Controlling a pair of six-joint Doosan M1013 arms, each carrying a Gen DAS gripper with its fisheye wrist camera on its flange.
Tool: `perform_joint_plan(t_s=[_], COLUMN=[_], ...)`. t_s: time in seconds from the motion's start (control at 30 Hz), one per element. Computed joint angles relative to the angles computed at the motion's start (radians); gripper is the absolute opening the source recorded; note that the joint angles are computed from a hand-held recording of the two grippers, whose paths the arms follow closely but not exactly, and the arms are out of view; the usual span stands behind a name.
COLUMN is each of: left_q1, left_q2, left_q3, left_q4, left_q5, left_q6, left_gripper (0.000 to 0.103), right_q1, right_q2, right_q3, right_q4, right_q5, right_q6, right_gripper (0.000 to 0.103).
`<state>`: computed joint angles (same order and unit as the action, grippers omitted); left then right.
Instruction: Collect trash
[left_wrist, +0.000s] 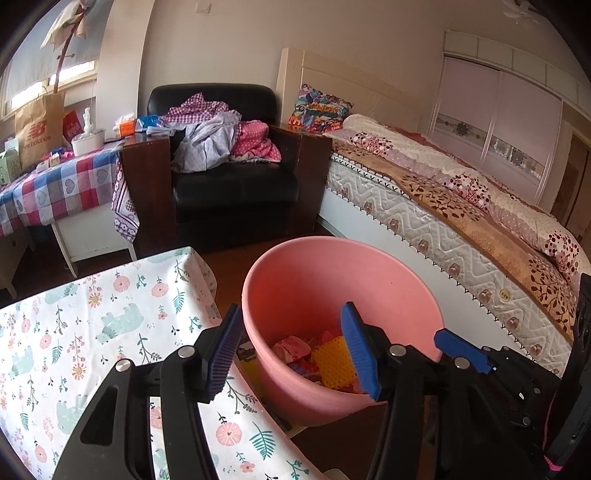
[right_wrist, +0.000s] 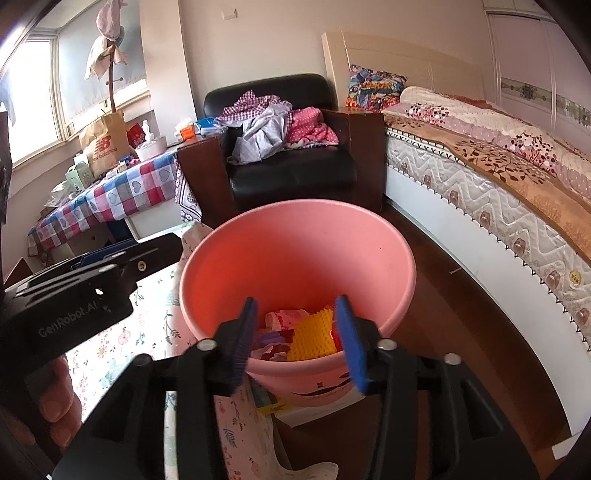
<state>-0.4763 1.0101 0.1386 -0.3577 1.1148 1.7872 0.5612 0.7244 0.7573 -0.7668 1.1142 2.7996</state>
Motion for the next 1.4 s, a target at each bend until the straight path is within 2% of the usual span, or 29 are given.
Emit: perform_joint_plan(t_s=[0.1, 0.23, 0.5, 0.7, 0.97, 1.4], left_q1=[0.0, 0.001, 0.005, 0.006, 0.007, 0.02], left_q2=[-0.043, -0.076, -0.12, -0.141, -0.161, -0.238], left_q3=[0.083, 0.143, 0.215, 0.249, 0.281, 0.414], left_q4=[-0.01, -0.022, -0.053, -0.067, -0.063, -0.098], left_q5=[-0.049, -0.084, -0.117, -0.122, -0.12, -0.22], left_q6=[0.028, 0.048, 0.095, 0.109, 0.096, 0.122], left_gripper=[0.056, 0.056, 0.06, 0.066, 0.068, 0.068], right_q1=[0.003, 0.009, 0.019, 0.024, 0.033, 0.049], right_q2=[-0.002, -0.002, -0.003, -0.003, -0.002, 0.004], right_q3=[-0.001, -0.006, -0.015, -0.021, -0.026, -0.045], right_q4=[-0.004, -0.009, -0.018, -0.026, -0.033, -0.059], right_q5=[-0.002, -0.002, -0.005, 0.0, 0.002, 0.008], right_q6=[-0.001, -0.006, -0.015, -0.021, -0.026, -0.023], right_gripper=[0.047, 0.047, 0.047, 0.047, 0.047, 0.047])
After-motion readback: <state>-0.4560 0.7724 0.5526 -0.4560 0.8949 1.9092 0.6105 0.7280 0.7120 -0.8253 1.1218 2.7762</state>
